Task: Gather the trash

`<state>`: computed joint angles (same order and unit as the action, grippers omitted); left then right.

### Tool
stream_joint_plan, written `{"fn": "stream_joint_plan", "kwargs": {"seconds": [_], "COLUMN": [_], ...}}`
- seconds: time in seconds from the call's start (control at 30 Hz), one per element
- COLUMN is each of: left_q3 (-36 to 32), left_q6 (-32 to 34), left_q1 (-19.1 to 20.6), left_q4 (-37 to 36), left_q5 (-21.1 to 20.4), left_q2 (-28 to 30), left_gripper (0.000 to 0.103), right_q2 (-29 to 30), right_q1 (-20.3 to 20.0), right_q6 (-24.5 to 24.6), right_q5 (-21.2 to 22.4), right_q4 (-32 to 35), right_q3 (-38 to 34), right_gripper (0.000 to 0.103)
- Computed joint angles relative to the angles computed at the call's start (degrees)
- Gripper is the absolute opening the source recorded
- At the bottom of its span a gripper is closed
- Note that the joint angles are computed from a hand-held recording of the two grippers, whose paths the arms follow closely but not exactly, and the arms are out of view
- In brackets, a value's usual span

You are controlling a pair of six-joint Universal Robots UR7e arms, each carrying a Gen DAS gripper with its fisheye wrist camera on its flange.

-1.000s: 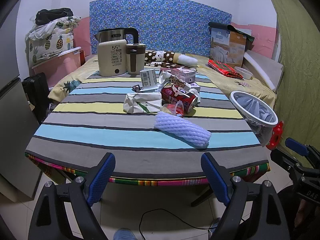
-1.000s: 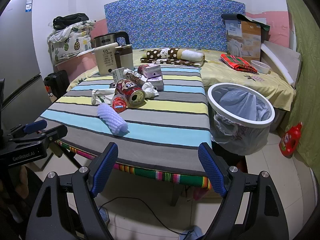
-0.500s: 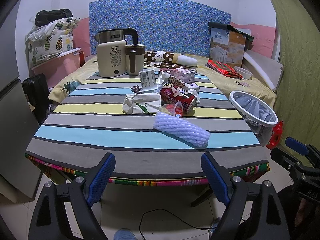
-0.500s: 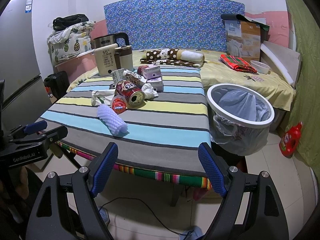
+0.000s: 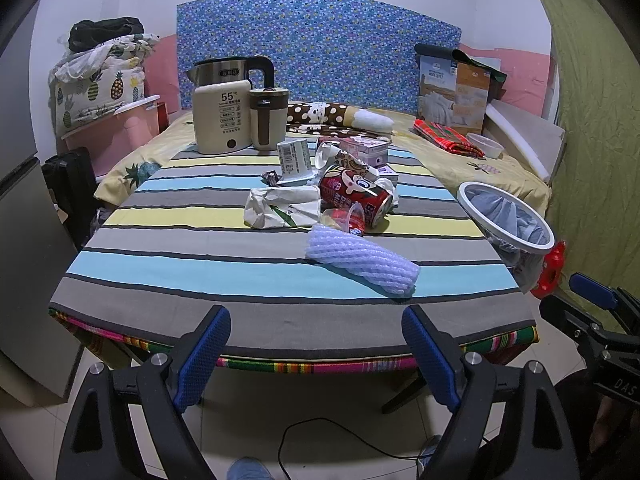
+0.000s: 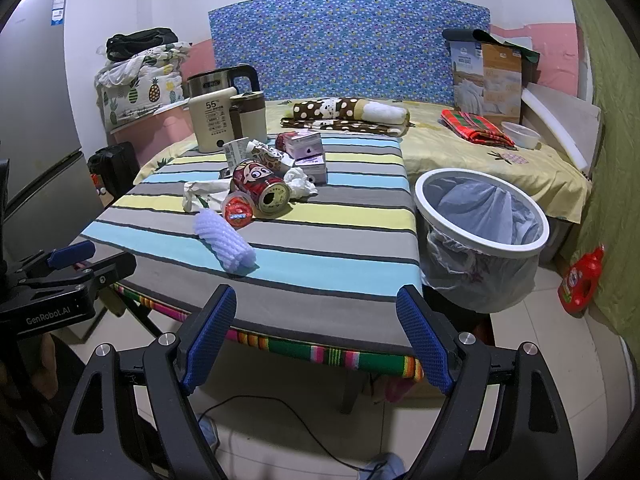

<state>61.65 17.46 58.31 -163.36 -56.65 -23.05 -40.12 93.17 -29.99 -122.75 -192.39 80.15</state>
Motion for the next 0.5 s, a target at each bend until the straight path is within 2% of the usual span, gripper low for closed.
{"fn": "stream_joint_plan", "kwargs": {"seconds": [0.27,0.5], "left_q3": [-0.94,-3.34], "left_q6": [-0.21,2.3], "left_q1": [0.19,0.96], "left_q4": [1.2,1.01], "left_q5": [-0.61,-0.33], "left_q2": [0.4,1.86], "left_gripper": [0.088,0.088], "right_q2": [0.08,0.92], "right_q1": [-0.02,-0.23], "right_q6": [0.08,0.1], "right_q5": [-0.06,0.38], "right_q4": [0.57,2.63], "right_q3": [-0.4,-2.22], "right_gripper": [0.083,0.083]}}
